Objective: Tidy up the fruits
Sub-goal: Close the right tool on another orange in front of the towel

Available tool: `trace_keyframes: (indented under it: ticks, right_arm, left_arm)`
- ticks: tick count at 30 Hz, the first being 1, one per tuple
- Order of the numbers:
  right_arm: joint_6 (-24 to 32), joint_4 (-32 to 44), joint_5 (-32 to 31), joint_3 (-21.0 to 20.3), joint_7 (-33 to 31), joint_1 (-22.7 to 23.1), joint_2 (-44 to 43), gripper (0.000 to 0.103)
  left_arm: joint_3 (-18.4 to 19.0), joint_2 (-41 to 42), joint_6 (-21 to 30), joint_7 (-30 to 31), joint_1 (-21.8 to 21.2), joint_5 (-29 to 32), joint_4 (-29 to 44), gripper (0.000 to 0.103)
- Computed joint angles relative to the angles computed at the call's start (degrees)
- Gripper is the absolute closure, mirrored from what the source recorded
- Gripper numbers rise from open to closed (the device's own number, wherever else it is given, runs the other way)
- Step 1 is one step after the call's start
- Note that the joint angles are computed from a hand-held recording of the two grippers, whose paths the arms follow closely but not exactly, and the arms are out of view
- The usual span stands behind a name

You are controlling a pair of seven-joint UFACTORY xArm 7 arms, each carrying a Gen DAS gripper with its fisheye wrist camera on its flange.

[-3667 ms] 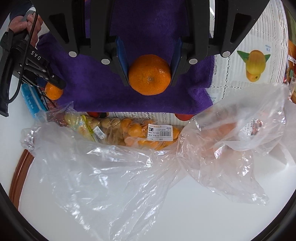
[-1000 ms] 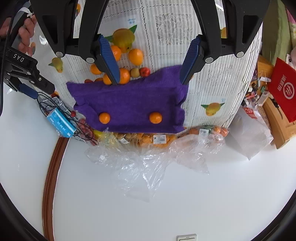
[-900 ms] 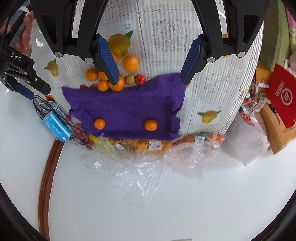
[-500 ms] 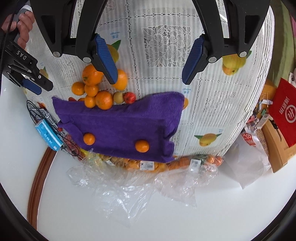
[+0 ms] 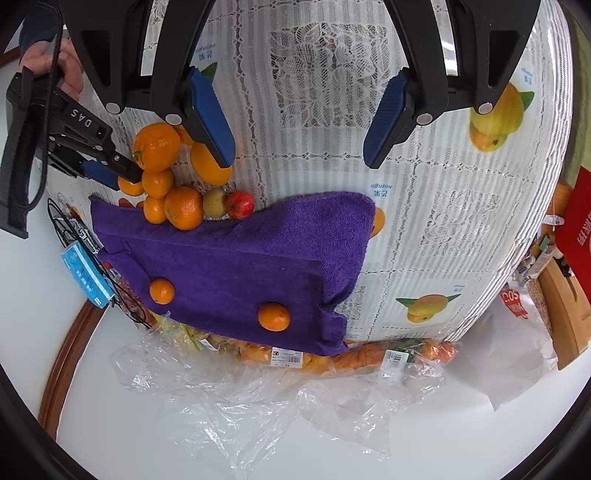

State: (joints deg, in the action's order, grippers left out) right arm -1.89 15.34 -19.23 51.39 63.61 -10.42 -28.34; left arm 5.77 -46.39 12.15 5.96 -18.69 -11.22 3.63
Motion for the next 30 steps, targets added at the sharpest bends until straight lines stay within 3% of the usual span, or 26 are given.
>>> trace_keyframes:
  ticks: [6,9,17,20,24,27,30]
  right_arm:
    - [-3.7,0.5,0.1,4.7,-1.3,-6.6,1.9,0.067]
    - [-4.4,0.4,1.3,4.8,-3.5,-7.0,2.3,0.068]
    - [0.3,-4.1,4.2,-1.6,-3.6,2.6,-3.8,0.068]
    - [1.3,-5.8,3.3,-2.8,-1.6,4.3,-5.3,0.068]
    - [0.8,-6.7,2.2,-2.4,0.7,3.9,-6.6,0.068]
    - [1.6,-6.3,1.1,-2.3,1.4,3.5,-6.4,0.068]
    - [1.2,-6.4,0.3,-2.8,1.8,3.5,-6.2,0.068]
  left_arm:
    - [1.8,2.3,-2.2,1.1,-2.7,-0.8,0.6,0.033]
    - [2.7,3.4,-3.5,1.6,-4.9,-1.5,0.8,0.033]
    - [5.0,9.2,-7.5,2.6,-12.3,-3.9,2.4,0.034]
    - [5.9,11.8,-8.8,2.7,-15.2,-4.6,3.2,0.035]
    - [1.5,15.9,-11.9,-0.4,-14.3,-2.9,3.6,0.047]
    - [3.4,17.4,-13.2,-1.2,-16.7,-2.2,3.8,0.061]
    - [0.0,18.7,-16.2,-3.9,-13.9,-0.3,3.2,0.071]
